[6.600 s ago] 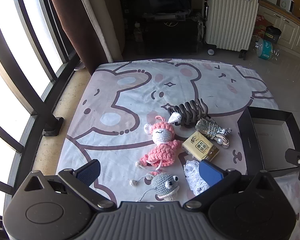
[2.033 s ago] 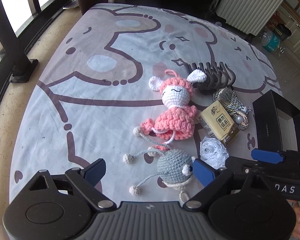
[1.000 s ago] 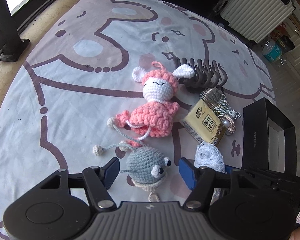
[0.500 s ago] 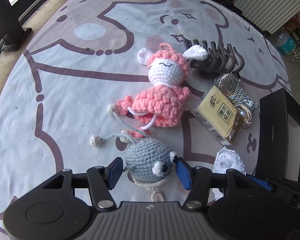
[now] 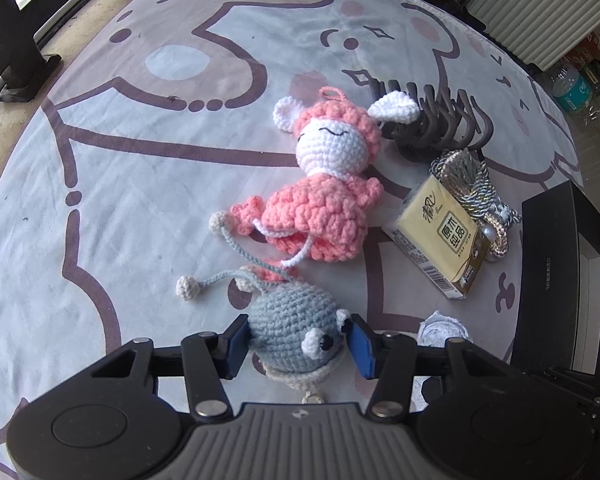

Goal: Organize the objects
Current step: 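Close the left tool on the grey crocheted toy, then carry the lace puff with the right tool over the box while the left tool carries the grey toy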

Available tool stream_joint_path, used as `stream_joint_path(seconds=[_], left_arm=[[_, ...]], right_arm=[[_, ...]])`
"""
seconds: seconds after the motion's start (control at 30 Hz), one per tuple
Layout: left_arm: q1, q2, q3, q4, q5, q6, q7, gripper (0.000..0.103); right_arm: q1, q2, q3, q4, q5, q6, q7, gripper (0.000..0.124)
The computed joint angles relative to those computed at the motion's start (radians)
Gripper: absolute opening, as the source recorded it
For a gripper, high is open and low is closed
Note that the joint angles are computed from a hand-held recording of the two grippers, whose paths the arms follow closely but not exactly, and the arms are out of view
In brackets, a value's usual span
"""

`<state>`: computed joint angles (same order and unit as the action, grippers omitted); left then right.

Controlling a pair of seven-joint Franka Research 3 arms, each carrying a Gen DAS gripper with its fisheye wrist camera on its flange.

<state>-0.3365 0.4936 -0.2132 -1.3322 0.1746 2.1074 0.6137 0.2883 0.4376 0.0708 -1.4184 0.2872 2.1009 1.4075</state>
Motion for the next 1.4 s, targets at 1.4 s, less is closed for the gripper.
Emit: stream_joint_path(seconds=[1.4], left_arm=[[-0.138,-0.077,0.029,0.202,0.320,-0.166,0.099,0.052]], right_arm=[[0.013,-0.211,-0.024,-0.081,-0.130,0.214,0.103,0.036]])
